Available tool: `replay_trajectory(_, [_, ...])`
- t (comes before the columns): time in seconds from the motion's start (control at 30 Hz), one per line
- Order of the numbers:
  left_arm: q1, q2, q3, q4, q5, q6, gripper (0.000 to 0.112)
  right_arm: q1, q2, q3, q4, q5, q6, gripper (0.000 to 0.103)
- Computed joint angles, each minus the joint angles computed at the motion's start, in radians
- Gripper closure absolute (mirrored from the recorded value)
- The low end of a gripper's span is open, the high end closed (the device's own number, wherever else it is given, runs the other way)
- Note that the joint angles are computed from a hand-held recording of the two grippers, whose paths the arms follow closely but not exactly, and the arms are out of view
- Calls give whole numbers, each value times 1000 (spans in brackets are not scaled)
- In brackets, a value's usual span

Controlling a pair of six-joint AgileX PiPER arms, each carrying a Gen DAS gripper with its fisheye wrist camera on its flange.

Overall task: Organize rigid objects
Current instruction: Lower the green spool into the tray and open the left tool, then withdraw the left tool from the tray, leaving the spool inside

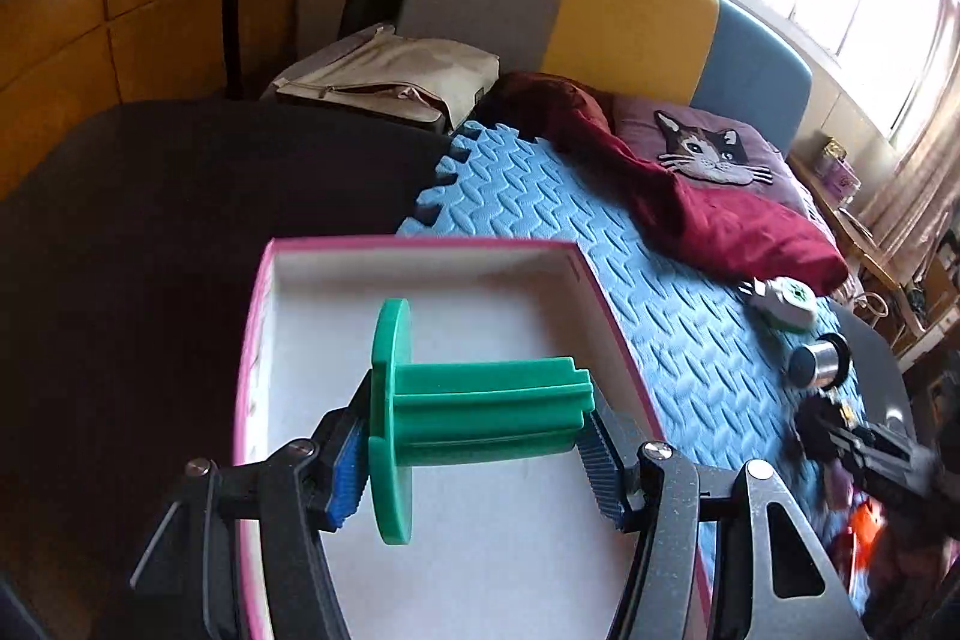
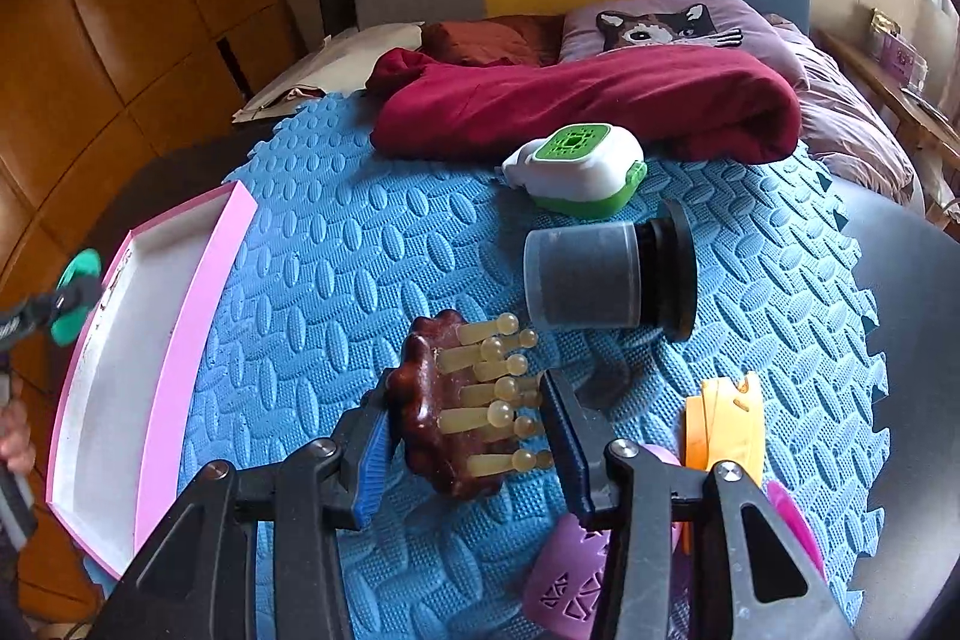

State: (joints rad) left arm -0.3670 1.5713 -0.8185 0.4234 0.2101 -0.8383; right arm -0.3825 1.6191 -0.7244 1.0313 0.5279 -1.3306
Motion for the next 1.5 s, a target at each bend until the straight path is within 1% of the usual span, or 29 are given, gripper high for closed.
replay_trajectory(0.13, [1, 93, -103, 13, 14, -7, 51, 5, -3, 3, -3, -7, 0, 57])
replay_trajectory(0.23, [-18, 165, -174, 147, 39, -119, 51, 7, -4, 4, -2, -10, -1, 57])
replay_trajectory(0.33, [-19, 240, -240, 167, 48, -121, 50, 11, -5, 6, 1, -17, -6, 57])
replay_trajectory(0.37, [-14, 261, -256, 148, 41, -96, 49, 12, -6, 8, 2, -19, -7, 57])
replay_trajectory(0.5, [-8, 299, -277, 151, 36, -92, 44, 13, -6, 9, 6, -22, -13, 57])
replay_trajectory(0.53, [-9, 293, -270, 160, 36, -103, 41, 10, -4, 8, 7, -19, -15, 57])
replay_trajectory(0.57, [-9, 280, -253, 200, 34, -146, 33, 10, -4, 8, 8, -18, -16, 57])
replay_trajectory(0.6, [-13, 267, -239, 260, 40, -209, 30, 9, -3, 7, 9, -17, -17, 57])
replay_trajectory(0.63, [-19, 251, -220, 351, 51, -306, 27, 10, -3, 6, 9, -18, -18, 57])
replay_trajectory(0.67, [-24, 226, -196, 430, 64, -392, 26, 11, -3, 8, 10, -22, -19, 57])
replay_trajectory(0.73, [-24, 191, -158, 507, 62, -476, 26, 14, -5, 10, 12, -27, -22, 57])
replay_trajectory(0.77, [-21, 177, -145, 509, 59, -480, 26, 16, -5, 10, 13, -28, -22, 57])
replay_trajectory(0.8, [-13, 162, -130, 473, 40, -443, 25, 14, -4, 9, 16, -27, -23, 57])
replay_trajectory(0.83, [1, 144, -107, 413, 3, -388, 25, 12, -1, 9, 23, -25, -27, 57])
replay_trajectory(0.87, [5, 124, -82, 386, -11, -372, 25, 12, 0, 9, 27, -26, -28, 57])
replay_trajectory(0.9, [-1, 108, -66, 399, -7, -395, 25, 13, 1, 10, 34, -28, -33, 57])
replay_trajectory(0.97, [-21, 61, -11, 512, -2, -529, 25, 15, 0, 12, 40, -31, -41, 57])
replay_trajectory(1.03, [-49, 24, 30, 602, 24, -641, 25, 15, 0, 13, 45, -32, -42, 57])
replay_trajectory(1.07, [-80, -3, 57, 672, 63, -725, 25, 14, 2, 13, 52, -31, -46, 57])
replay_trajectory(1.1, [-97, -14, 69, 709, 83, -768, 25, 12, 3, 13, 58, -29, -50, 57])
replay_trajectory(1.13, [-115, -33, 87, 716, 98, -781, 25, 8, 5, 11, 60, -23, -50, 57])
replay_trajectory(1.2, [-135, -78, 131, 742, 90, -829, 25, 4, 9, 9, 63, -17, -48, 56])
replay_trajectory(1.23, [-154, -109, 160, 782, 92, -884, 25, 3, 9, 9, 65, -16, -49, 56])
replay_trajectory(1.27, [-175, -126, 174, 809, 111, -924, 24, 6, 9, 8, 62, -18, -43, 56])
replay_trajectory(1.33, [-232, -162, 206, 891, 170, -1031, 18, 6, 9, 8, 63, -19, -40, 55])
replay_trajectory(1.37, [-281, -187, 230, 942, 220, -1100, 16, 5, 10, 7, 66, -18, -39, 55])
replay_trajectory(1.4, [-314, -202, 244, 964, 251, -1136, 15, 3, 11, 6, 69, -16, -39, 55])
replay_trajectory(1.43, [-328, -210, 253, 972, 265, -1149, 12, 0, 14, 5, 71, -11, -37, 55])
replay_trajectory(1.5, [-385, -228, 270, 966, 309, -1156, 11, 1, 16, 3, 69, -12, -33, 53])
